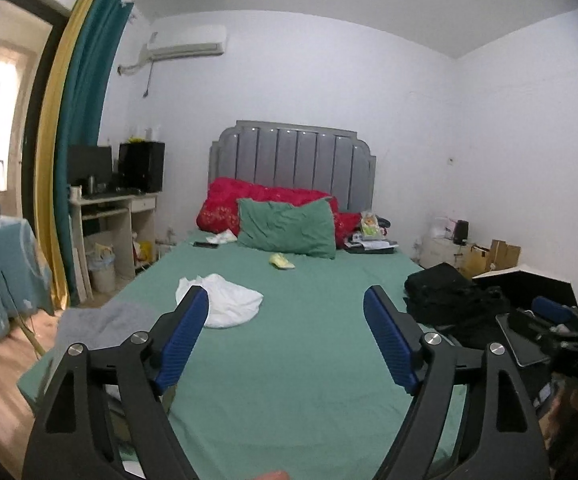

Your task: Fold large clothes

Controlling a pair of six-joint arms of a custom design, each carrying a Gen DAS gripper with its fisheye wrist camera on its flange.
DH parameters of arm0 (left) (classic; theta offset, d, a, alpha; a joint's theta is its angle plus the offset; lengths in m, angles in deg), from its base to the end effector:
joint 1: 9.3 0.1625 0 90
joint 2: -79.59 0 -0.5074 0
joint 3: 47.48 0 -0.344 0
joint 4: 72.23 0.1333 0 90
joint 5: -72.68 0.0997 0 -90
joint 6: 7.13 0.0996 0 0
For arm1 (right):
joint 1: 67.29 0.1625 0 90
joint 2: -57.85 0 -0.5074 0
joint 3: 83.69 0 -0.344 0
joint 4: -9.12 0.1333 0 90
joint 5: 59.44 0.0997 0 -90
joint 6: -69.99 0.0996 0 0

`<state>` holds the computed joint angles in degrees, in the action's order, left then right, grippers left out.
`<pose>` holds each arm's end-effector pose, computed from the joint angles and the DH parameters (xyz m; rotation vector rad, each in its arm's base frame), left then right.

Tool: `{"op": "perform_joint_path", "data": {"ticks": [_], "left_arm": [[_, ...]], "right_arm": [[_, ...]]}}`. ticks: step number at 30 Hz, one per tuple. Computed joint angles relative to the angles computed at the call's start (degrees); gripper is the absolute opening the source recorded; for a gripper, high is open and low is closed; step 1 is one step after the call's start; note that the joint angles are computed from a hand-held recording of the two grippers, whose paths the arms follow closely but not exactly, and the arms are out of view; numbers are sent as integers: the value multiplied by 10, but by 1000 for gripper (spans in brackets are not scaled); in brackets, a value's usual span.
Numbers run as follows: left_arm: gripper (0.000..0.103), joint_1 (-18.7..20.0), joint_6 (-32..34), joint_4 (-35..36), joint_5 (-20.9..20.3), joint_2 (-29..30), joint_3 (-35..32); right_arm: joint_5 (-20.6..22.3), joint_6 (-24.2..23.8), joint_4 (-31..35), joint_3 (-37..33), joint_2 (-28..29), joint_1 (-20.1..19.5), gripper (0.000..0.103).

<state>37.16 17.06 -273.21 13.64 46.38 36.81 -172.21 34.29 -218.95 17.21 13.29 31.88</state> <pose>-0.3929 -0.6813 0.2162 1.0206 2.2089 -1.4767 0.1983 -0.6339 0.3176 0.4358 -1.9572 1.5721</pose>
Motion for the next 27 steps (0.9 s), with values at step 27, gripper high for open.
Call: {"op": "perform_joint_path", "data": {"ticks": [27], "left_arm": [[83, 34, -20, 40, 2, 23, -47]], "right_arm": [[-8, 6, 79, -47, 22, -23, 102]]}}
